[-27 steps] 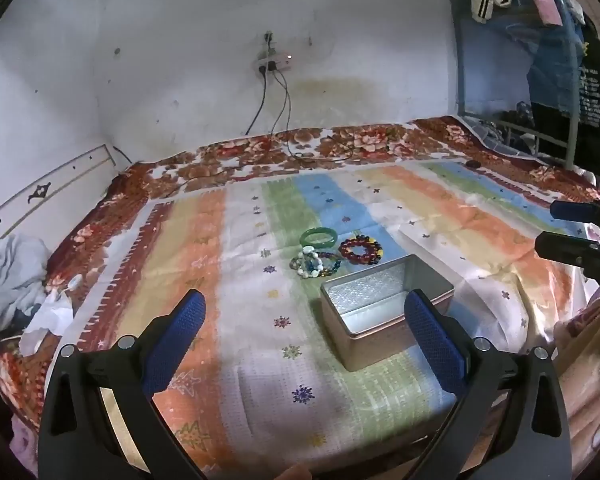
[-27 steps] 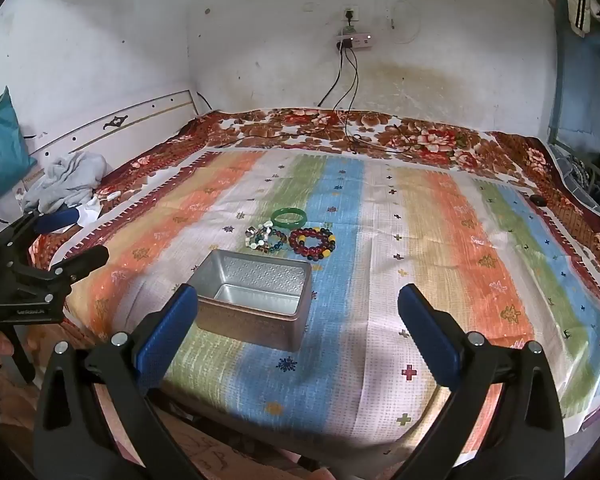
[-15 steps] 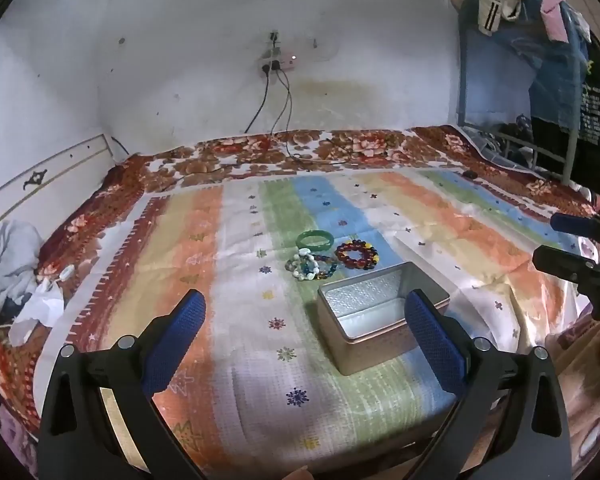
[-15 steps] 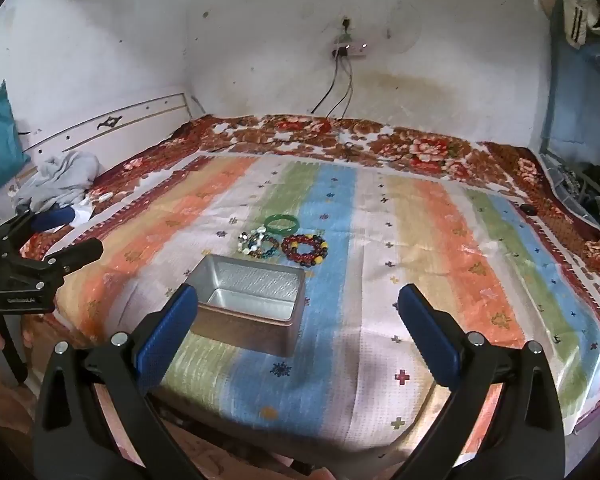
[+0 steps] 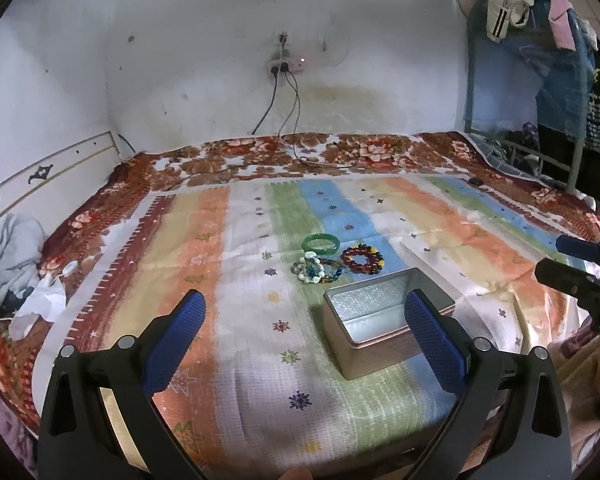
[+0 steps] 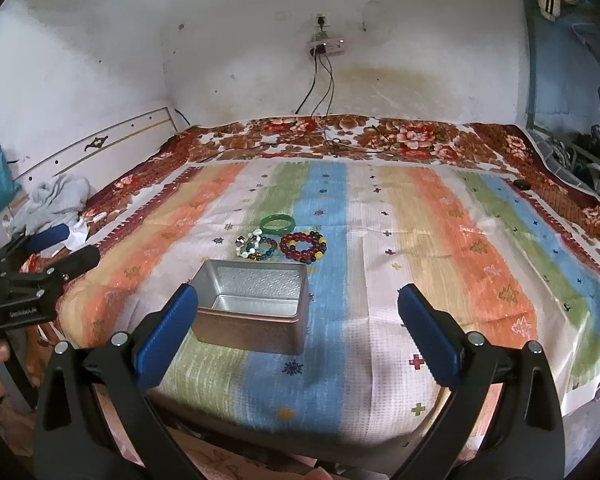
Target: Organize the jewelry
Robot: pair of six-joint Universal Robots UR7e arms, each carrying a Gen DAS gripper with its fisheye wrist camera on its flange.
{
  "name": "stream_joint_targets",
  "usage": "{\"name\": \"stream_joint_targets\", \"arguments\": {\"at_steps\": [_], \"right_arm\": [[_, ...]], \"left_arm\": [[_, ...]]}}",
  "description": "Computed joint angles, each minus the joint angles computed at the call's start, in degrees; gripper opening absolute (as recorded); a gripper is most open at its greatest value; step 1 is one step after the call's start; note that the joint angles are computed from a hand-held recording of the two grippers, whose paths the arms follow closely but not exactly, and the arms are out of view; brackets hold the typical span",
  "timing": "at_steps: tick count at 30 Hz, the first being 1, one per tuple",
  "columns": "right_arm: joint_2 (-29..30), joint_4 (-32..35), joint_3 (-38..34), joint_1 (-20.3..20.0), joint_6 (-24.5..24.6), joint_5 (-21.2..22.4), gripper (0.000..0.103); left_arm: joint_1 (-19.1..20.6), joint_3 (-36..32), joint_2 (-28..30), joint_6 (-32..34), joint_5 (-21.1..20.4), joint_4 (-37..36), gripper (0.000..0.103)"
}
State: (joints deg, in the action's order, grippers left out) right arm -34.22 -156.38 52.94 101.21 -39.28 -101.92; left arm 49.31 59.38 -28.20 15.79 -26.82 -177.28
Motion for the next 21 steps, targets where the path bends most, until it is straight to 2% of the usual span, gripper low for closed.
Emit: {"name": "stream_joint_targets", "arguments": {"at_steps": [5, 11, 14, 21], "right_arm": [[0.01, -0.06, 0.19, -0.12, -0.69, 0.23, 0.098], [0.40, 0.21, -0.27, 0.10, -0.88, -0.32, 0.098], [0.43, 0.61, -0.27, 0.13, -1.12, -0.17, 0.098], [0.83, 0.25, -0.80, 0.37, -1.30, -0.80, 0.098]], "left_arm": [[-0.08, -0.24, 0.30, 0.88, 0.24, -0.21, 0.098], [0.11, 0.26, -0.29, -2.60, -0.07, 3.50, 0.098], [0.07, 0.15, -0.11, -2.15, 0.50, 2.48, 0.098], [0.00, 0.64, -0.55, -4.45, 0.06, 5.13, 0.098]]}}
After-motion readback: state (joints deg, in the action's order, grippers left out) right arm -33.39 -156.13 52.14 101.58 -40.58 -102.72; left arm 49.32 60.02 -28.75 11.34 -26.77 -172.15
